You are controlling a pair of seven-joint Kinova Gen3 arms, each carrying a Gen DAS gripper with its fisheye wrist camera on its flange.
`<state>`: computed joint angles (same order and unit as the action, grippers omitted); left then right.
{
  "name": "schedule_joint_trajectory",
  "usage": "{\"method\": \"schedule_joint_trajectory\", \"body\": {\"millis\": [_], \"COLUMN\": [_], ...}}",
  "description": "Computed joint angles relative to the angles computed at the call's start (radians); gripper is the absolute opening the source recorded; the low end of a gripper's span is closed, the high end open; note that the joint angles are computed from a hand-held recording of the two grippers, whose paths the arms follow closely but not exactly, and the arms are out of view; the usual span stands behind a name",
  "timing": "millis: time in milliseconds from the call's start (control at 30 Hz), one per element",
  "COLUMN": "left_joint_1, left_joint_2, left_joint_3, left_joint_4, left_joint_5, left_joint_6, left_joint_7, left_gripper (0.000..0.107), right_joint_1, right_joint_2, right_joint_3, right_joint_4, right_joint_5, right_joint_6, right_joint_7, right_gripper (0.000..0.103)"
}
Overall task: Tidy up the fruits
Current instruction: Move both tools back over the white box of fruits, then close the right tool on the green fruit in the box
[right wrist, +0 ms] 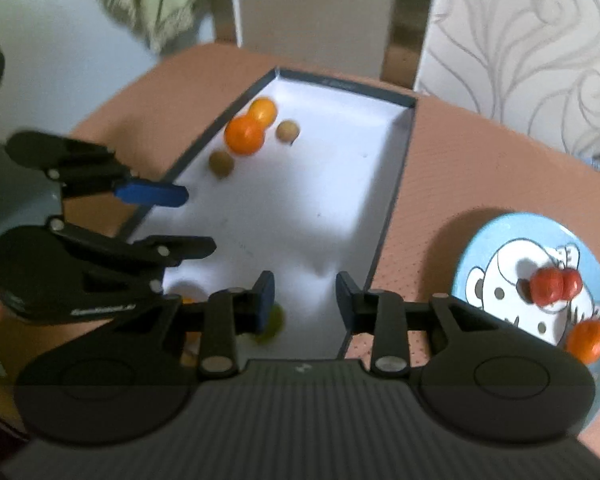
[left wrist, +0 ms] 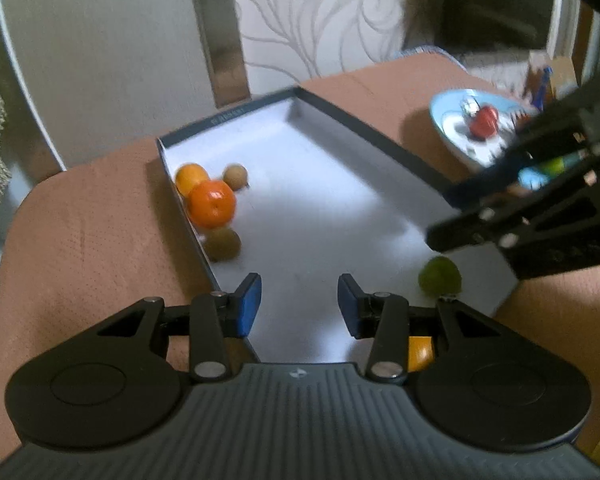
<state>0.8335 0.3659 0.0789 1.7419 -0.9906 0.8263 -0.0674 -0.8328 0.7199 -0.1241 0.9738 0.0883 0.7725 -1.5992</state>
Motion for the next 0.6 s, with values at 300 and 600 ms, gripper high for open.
{"method": "schedule_joint_trajectory", "body": {"millis": [300, 600], "left_joint_1": [-0.03, -0.038], "left_joint_2": [-0.047, -0.073], "left_joint_3": [-0.002, 0.017], "left_joint_4": [0.045, 0.075], "left_joint_5": [-0.031, -0.055], "left_joint_6": [-0.064, -0.072], "left_joint_7": [0.065, 0.111], "left_gripper": [0.05, 0.049], "right_joint_1": [0.04, -0.015], "right_joint_2": [0.032, 0.005], "right_joint_3": [-0.064, -0.004], "right_joint_4": [-0.08, -0.029], "right_joint_5": [-0.086, -0.038], "right_joint_6": [0.158, 0.092], "right_joint_7": [0.167, 0.125], "right_gripper": [0.036, 0.036]}}
